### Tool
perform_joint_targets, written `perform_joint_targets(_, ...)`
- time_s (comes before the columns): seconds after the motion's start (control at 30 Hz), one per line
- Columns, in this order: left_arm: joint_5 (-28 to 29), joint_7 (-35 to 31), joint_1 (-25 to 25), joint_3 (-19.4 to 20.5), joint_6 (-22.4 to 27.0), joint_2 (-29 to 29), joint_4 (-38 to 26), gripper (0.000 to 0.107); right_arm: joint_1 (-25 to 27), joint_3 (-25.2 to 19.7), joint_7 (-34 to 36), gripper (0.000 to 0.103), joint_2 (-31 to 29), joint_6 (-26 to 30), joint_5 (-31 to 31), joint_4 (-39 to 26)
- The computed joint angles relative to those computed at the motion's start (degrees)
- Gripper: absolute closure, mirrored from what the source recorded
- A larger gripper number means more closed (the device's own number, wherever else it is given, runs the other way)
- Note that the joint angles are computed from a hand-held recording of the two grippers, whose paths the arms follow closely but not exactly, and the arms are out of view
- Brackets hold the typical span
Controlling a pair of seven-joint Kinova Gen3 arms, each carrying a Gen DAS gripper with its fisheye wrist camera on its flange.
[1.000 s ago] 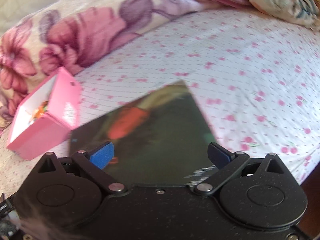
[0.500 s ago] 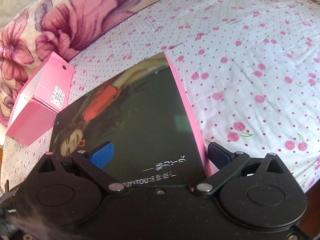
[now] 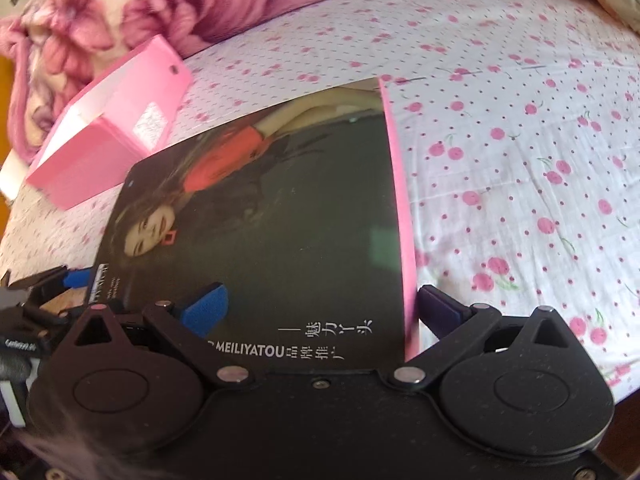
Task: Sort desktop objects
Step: 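Lift the black lid with both tools and carry it over the pink box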
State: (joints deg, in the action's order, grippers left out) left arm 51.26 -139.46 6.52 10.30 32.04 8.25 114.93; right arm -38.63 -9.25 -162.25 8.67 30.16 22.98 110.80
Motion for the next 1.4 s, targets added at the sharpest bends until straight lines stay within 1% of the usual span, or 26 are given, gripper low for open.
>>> perform_joint_targets(0.03, -1.83, 1.52, 0.29, -0.34, 0.53, -0.85, -0.01, 0.009, -0.32, -0.38, -0.03, 0.001, -0.64, 0.74, -0.38, -0.12)
perform_joint_targets(0.1, -4.44, 4.27, 0.46, -1.1, 2.47, -2.66, -0.11, 0.009, -1.72, -1.15, -1.6, 0.001, -1.67, 3.14, 0.81, -0.87)
perform_joint_targets(0.23, -6.73, 7.03, 0.41, -2.89, 6.42, -6.62, -0.01, 0.009, -3.99, -3.39, -4.74, 0.0, -2.95, 8.15, 3.73, -3.32)
perform_joint_targets(0.33, -7.91, 7.37, 0.29, -4.81, 8.45, -9.98, 0.44, 0.009, -5.42, -4.94, -4.64, 0.0, -2.48, 11.87, 5.76, -6.74)
perform_joint_targets(0.47, -8.11, 6.69, -0.89, -8.33, 12.81, -13.1, 0.19, 0.009, -8.33, -5.94, -3.66, 0.0, -0.85, 17.07, 8.43, -12.37)
perform_joint_targets(0.6, -7.99, 4.3, -2.99, -12.27, 17.49, -16.12, -0.53, 0.009, -10.97, -5.82, -4.09, 0.0, 0.32, 18.2, 11.09, -16.1)
perform_joint_targets(0.73, -8.42, 2.63, -5.71, -15.71, 21.89, -17.55, -2.91, 0.009, -12.2, -4.6, -3.44, 0.0, 2.76, 16.97, 12.73, -20.47)
perform_joint_targets(0.87, -8.24, 0.25, -8.74, -18.12, 24.92, -16.19, -6.79, 0.009, -13.06, -2.33, -1.04, 0.0, 6.57, 15.08, 13.21, -25.76)
perform_joint_targets(0.97, -6.54, -2.46, -11.63, -19.25, 26.85, -13.65, -9.99, 0.009, -13.92, -0.27, 0.68, 0.0, 9.56, 13.39, 13.23, -29.76)
perform_joint_targets(1.03, -5.57, -3.48, -13.79, -19.25, 27.99, -11.4, -12.4, 0.009, -14.0, 0.98, 2.07, 0.0, 11.6, 11.85, 12.23, -32.33)
perform_joint_targets(1.13, -3.84, -5.27, -17.08, -18.53, 29.32, -7.83, -16.19, 0.009, -13.73, 2.4, 5.67, 0.0, 15.03, 10.88, 9.74, -36.98)
perform_joint_targets(1.2, -2.54, -6.72, -19.07, -17.61, 29.05, -5.61, -18.29, 0.009, -13.71, 3.4, 7.61, 0.0, 17.46, 10.42, 8.11, -40.31)
perform_joint_targets(1.27, -2.64, -6.84, -20.57, -16.31, 28.71, -3.28, -20.95, 0.009, -13.61, 4.37, 9.81, 0.0, 19.9, 10.27, 6.53, -43.72)
perform_joint_targets(1.4, -3.74, -6.95, -22.82, -13.5, 28.28, 1.54, -26.73, 0.009, -13.21, 6.25, 14.46, 0.0, 25.09, 12.18, 2.98, -51.95)
